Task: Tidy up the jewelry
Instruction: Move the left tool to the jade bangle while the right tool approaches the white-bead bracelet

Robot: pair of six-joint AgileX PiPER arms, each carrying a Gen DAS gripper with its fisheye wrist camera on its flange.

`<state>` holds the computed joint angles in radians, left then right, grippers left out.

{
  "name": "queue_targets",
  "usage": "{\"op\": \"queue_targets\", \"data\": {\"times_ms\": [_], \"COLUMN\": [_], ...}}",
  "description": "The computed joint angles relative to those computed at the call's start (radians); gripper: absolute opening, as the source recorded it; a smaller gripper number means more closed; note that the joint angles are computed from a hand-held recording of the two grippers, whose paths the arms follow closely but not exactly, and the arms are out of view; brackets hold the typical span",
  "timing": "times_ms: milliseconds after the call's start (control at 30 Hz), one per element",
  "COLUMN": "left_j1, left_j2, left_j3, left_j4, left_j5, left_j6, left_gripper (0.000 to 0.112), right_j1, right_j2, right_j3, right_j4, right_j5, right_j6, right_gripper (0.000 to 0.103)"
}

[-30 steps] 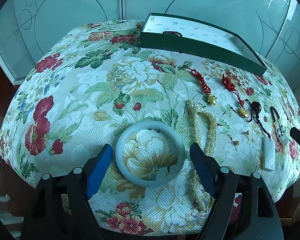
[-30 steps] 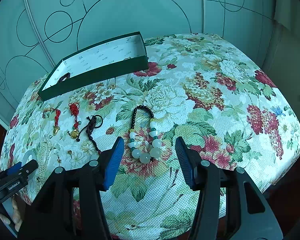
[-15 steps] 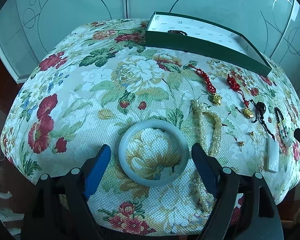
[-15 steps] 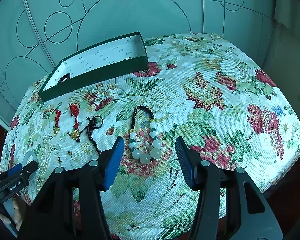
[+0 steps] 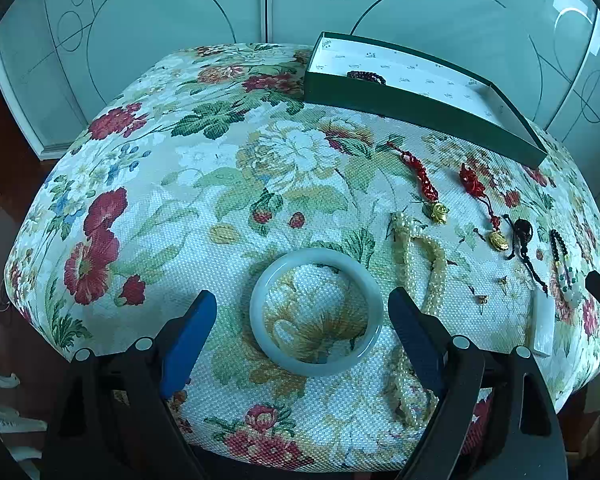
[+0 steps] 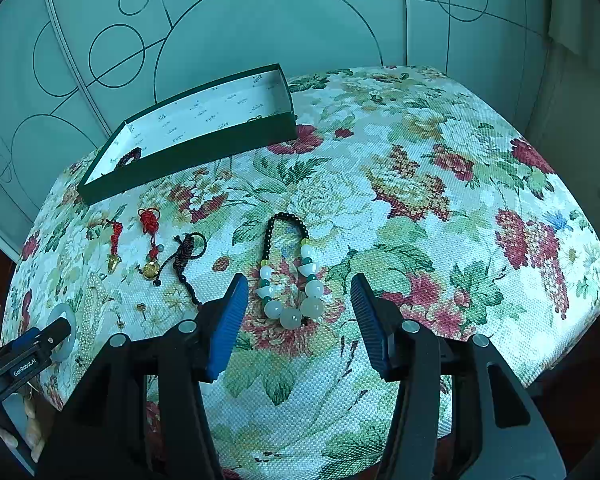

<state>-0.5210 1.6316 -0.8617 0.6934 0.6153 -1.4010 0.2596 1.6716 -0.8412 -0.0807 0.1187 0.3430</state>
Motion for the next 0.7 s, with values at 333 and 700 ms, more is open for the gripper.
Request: {"op": "queue_targets", "data": {"times_ms": [333, 700], "left_j1": [0.024, -0.002], "left_j2": [-0.003, 0.008], "left_j3": [0.017, 0.007], "left_j4": [-0.016, 0.021], "left_j5": [-0.063, -0.063], "left_j6": [0.03, 0.03], "left_gripper": [0.085, 0.069], "right_j1": [0.011, 0.009], "right_j2": [0.004, 0.004], "right_j3": [-0.005, -0.003], "right_j4": [-0.028, -0.018], "right_j5": [0.003, -0.002], "right_j6": [0.042, 0.029], "right_gripper": [0.053, 0.053]}}
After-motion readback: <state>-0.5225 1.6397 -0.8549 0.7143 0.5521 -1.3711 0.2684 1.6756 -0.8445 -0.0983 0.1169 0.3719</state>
